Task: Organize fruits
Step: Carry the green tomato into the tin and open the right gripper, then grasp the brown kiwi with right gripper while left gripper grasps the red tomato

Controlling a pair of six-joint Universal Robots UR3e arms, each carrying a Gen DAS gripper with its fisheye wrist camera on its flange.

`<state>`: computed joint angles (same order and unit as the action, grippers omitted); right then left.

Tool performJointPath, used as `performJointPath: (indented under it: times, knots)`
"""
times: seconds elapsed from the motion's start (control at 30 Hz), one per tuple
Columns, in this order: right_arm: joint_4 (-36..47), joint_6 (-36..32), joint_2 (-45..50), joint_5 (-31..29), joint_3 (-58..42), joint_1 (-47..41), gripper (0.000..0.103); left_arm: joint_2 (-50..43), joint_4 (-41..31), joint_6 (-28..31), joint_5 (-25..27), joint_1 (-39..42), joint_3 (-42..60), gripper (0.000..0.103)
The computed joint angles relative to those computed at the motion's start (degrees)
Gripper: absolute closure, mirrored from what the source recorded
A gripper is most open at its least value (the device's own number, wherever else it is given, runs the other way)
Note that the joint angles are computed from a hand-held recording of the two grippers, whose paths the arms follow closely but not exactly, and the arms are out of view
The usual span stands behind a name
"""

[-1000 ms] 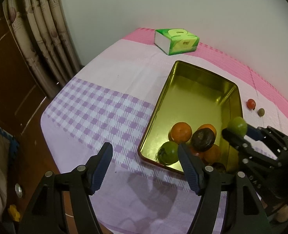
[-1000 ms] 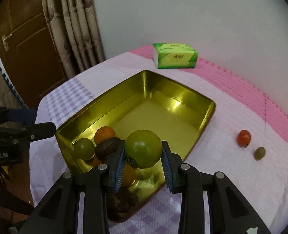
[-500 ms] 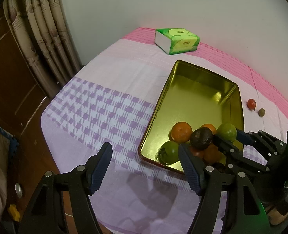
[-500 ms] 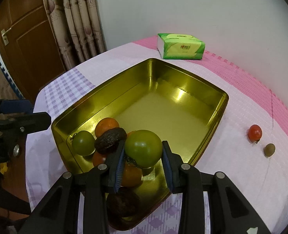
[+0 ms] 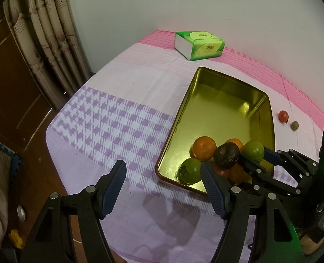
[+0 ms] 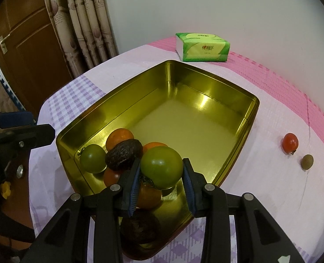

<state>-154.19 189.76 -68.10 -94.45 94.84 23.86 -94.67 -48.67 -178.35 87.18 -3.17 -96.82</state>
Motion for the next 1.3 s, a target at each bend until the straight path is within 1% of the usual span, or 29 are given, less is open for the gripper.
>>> performJointPath:
  times: [0.1, 0.23, 0.37, 0.47, 0.53, 0.8, 0.93, 1.03, 1.17, 1.3]
  knots:
    - [-0.2, 0.0, -0.1, 0.0, 0.1, -0.1, 0.069, 0.0, -0.2, 0.1, -0.1, 0.0, 0.1, 0.032]
    - [-0.6, 0.3, -0.2, -0.2, 0.3, -0.1, 0.065, 0.0, -0.1, 0.0, 0.0, 0.0, 0.0, 0.032]
    - [-0.8, 0.8, -0.4, 0.2, 0.6, -0.4, 0.065, -0.1, -0.3, -0.1, 0.0, -0.1, 0.2, 0.032]
    - [-0.9, 1.2, -0.6, -0.2, 0.7, -0.1, 0.060, 0.1, -0.1, -0.1, 0.0, -0.1, 0.0, 0.032]
    - [-1.5, 1.1, -0.9, -0.7, 0.9, 0.0, 0.055, 0.0, 0.2, -0.1, 0.2, -0.2, -0.2, 0.032]
    - [-3.8, 0.9, -3.4, -1.0, 2.8, -0.6, 0.054, 0.0, 0.3, -0.5, 0.2, -0.2, -0.3, 0.032]
    - [-5.9, 0.8, -6.7, -2.2, 6.0, -2.0, 0.054, 0.2, 0.5, -0.6, -0.1, 0.2, -0.7, 0.032]
    - [-7.3, 0.5, -9.9, -3.6, 10.0, -4.4, 0.052, 0.2, 0.3, -0.5, -0.2, 0.2, -0.6, 0.032]
    - [-8.8, 0.6, -14.4, -4.3, 16.7, -9.9, 0.052, 0.0, 0.3, -0.3, -0.3, 0.1, -0.3, 0.032]
    - [-10.6, -0.1, -17.0, -4.9, 22.1, -15.7, 0.052, -0.1, 0.4, -0.5, 0.1, -0.1, -0.3, 0.032]
